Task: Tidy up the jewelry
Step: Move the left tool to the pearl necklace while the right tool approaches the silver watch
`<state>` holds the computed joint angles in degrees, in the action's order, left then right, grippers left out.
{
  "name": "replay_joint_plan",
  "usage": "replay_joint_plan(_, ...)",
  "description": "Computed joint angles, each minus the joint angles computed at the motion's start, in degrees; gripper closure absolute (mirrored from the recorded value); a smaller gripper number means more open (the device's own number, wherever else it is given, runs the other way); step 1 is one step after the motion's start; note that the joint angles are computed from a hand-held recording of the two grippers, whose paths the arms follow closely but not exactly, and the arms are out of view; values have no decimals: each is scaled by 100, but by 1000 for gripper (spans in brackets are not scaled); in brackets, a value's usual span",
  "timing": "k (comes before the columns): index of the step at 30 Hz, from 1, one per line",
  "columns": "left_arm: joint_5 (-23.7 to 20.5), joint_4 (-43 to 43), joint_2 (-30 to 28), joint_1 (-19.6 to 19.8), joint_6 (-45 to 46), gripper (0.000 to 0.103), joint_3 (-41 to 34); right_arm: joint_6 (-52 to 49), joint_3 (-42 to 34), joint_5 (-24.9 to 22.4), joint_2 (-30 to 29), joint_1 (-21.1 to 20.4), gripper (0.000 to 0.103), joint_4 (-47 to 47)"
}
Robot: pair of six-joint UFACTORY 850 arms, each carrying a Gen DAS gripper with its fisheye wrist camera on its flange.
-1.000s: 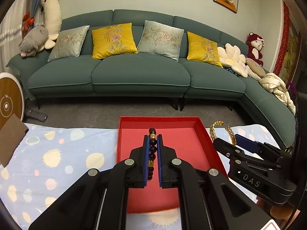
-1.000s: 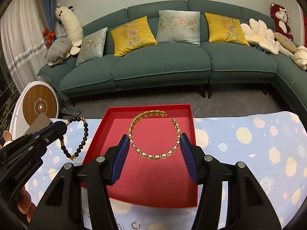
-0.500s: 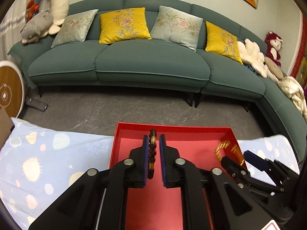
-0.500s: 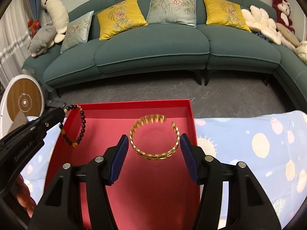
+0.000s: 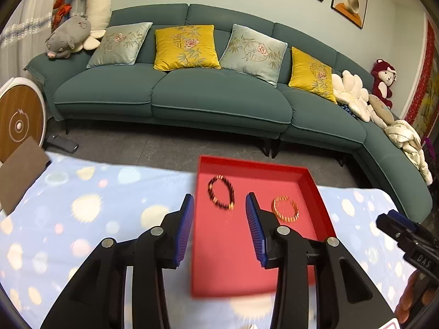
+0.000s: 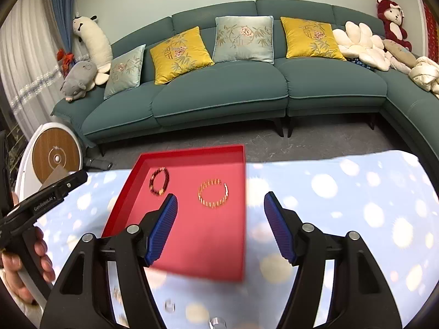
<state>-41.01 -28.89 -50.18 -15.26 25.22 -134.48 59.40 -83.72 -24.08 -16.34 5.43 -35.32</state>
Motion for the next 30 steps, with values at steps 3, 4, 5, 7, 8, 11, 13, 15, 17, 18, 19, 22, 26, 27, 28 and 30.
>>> replay_joint_plan(3, 252, -293, 914, 157, 469, 63, 1440, 462, 654, -113, 628, 238, 39, -388)
replay_joint_plan(4, 395, -368, 1200, 201, 606, 63, 1900, 621, 828, -176, 792, 329, 39, -524)
replay_joint_plan(5, 546, -411, 1458, 226, 725, 63, 2318, 930, 1046, -271, 979, 460, 39, -815)
replay_joint_plan(7, 744, -437, 1905, 294, 940, 62, 3053, 1471, 1431, -467, 1287, 728, 39, -1286)
replay_joint_plan(8, 803, -474, 2066, 333, 1003, 62, 3328, 1660, 1595, -511, 1402, 838, 39, -1394)
replay_joint_plan(11, 1004, -672, 2523, 439, 1074, 62, 4136, 1871, 2030, -492, 1649, 1056, 39, -1278)
replay_joint_plan(13, 1227, -652, 2821, 443, 1120, 62, 4672, 1900, 2253, -438, 1738, 1146, 39, -1079)
replay_joint_plan(15, 1186, -627, 2974, 460, 1177, 62, 4979, 1813, 2403, -417, 1774, 1228, 39, -866)
replay_joint_plan(17, 1049, -731, 3055, 492, 1270, 62, 5184, 1768, 2501, -477, 1763, 1355, 39, -843)
replay_joint_plan(18, 1047, -762, 3102, 486, 1311, 62, 5302, 1750, 2512, -525, 1733, 1401, 39, -877)
replay_joint_plan(19, 1066, -823, 3149, 477, 1377, 62, 5424, 1704, 2504, -581, 1690, 1452, 39, -901)
replay_joint_plan(22, 961, -1021, 3154, 408, 1654, 62, 5564, 1657, 2530, -638, 1601, 1574, 39, -974)
replay_joint_plan(26, 759, -1467, 3065, 285, 1954, 62, 5587, 1486, 2503, -577, 1517, 1586, 39, -878)
replay_joint_plan(27, 616, -1564, 2997, 257, 1954, 62, 5527, 1457, 2491, -568, 1493, 1577, 39, -877)
replay_joint_plan(28, 498, -1564, 2923, 216, 1848, 62, 5449, 1451, 2476, -577, 1472, 1574, 39, -888)
replay_joint_plan(30, 352, -1622, 2770, 140, 1712, 62, 5322, 1423, 2462, -570, 1438, 1552, 39, -879)
